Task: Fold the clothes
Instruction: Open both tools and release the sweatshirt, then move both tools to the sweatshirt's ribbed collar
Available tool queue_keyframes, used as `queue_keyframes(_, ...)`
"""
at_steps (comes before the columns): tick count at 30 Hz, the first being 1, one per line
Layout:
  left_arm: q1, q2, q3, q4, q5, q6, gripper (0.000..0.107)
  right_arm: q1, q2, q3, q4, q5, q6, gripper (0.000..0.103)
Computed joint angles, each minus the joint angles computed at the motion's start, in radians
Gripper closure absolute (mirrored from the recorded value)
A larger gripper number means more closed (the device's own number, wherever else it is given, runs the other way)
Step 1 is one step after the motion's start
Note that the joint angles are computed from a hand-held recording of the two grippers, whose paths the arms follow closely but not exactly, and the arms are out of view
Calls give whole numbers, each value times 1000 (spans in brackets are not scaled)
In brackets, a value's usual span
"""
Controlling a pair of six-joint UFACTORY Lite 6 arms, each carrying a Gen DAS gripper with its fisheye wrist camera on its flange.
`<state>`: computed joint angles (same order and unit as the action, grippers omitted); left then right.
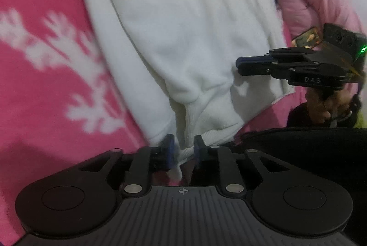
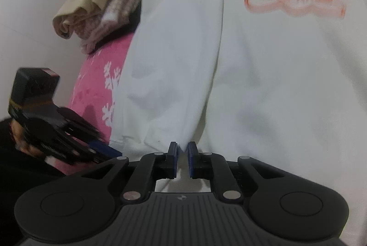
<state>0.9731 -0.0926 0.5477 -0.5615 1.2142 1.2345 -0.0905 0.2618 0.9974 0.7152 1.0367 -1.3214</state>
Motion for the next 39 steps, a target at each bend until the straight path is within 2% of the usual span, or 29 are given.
queue_keyframes(2,46,-27,67,-25,70,39,85,-1,-33,32,7,20,-27,91)
queue_keyframes(4,53,-27,126,-89,90,61,83,19,-52,50,54,20,-70,91)
queue_keyframes(7,-61,21,165,-231,-50,-14,82,79,-37,37,156,-15,-148,91)
queue_keyframes(10,-201,105,214,-358,-244,-60,82,150,3,-24,140,-77,-210,91)
queue_keyframes(14,-351,335,422,-528,-473,-136,82,188,64,-100,153,-130,-317,95)
queue_keyframes(16,-388,472,574,-604,-544,-169,82,160,82,-70,136,-75,-315,94)
queue_keyframes(17,-419,540,653,-650,-584,-177,82,139,82,-52,147,-47,-323,91)
queue_keyframes(20,-499,726,877,-739,-694,-210,82,72,123,31,202,56,-323,91)
queue_keyframes(22,-530,853,1032,-732,-719,-270,82,36,170,99,244,119,-302,91)
queue_keyframes(26,-580,1035,1249,-709,-800,-283,82,36,247,177,265,121,-267,91)
queue_keyframes(29,-568,1102,1328,-768,-799,-241,82,63,301,193,250,69,-263,91)
queue_keyframes(30,-563,1116,1346,-784,-793,-237,82,84,318,187,240,18,-263,94)
queue_keyframes(32,-557,1159,1413,-764,-776,-272,82,101,368,195,245,-7,-258,97)
queue_keyframes(39,-560,1300,1681,-527,-764,-620,82,77,394,202,260,25,-218,97)
